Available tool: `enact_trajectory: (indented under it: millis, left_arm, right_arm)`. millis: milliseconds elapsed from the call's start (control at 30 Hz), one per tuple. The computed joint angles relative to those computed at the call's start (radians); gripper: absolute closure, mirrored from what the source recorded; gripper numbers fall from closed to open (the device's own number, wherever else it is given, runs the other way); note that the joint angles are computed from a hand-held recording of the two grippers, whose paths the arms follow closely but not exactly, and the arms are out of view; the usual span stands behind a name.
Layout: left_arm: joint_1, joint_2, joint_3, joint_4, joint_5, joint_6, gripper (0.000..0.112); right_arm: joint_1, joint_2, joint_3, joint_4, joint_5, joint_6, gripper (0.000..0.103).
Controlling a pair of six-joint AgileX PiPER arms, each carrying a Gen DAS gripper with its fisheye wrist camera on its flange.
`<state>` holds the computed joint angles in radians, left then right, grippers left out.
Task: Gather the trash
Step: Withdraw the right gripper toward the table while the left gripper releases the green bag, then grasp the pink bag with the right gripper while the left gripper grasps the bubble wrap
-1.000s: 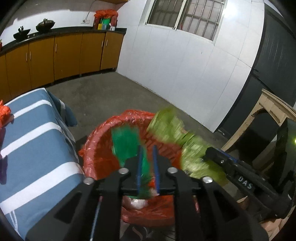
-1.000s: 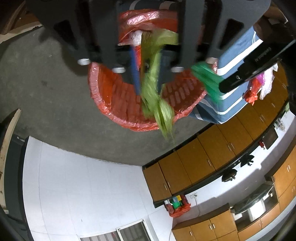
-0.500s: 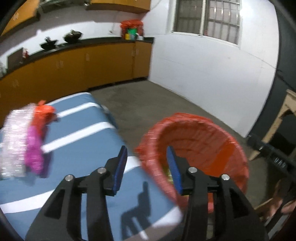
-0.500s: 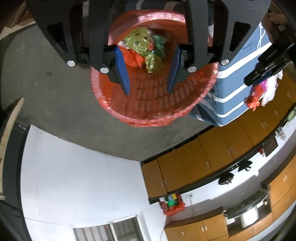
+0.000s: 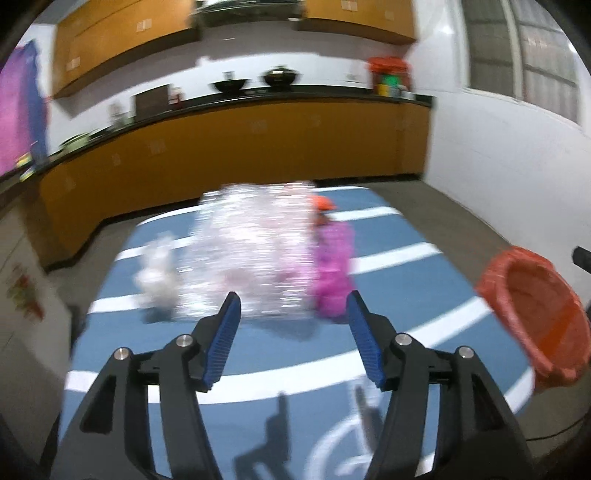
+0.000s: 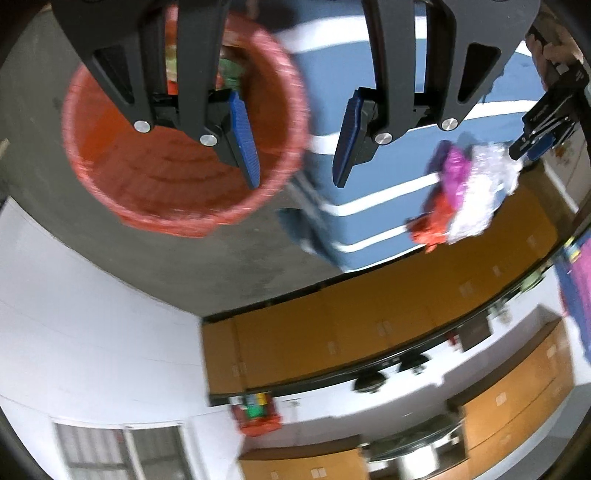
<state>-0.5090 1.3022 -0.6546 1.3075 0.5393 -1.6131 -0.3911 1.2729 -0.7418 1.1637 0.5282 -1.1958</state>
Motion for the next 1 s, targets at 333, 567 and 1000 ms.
enact_trajectory:
  millis: [333,567,1000]
  left_arm:
    - [0.294,-0.146,0.110,0.019,-0.090,0.039,0.053]
    - [0.448,-0.153,0.133,0.032,-0.213,0.073,0.053]
    - [0.552,-0.093,0.121,0.113,-0.349,0.021,0.053]
  right_arm:
    - [0.481,0.172,-0.128,-0.079,-0.205,0.193,0.061]
    - [0.655,0.374,-0.288,-0.171,-0.248,0.343,0.061]
    - [0.729,0.575,-0.466,-0.468,-0.214,0.637,0.089]
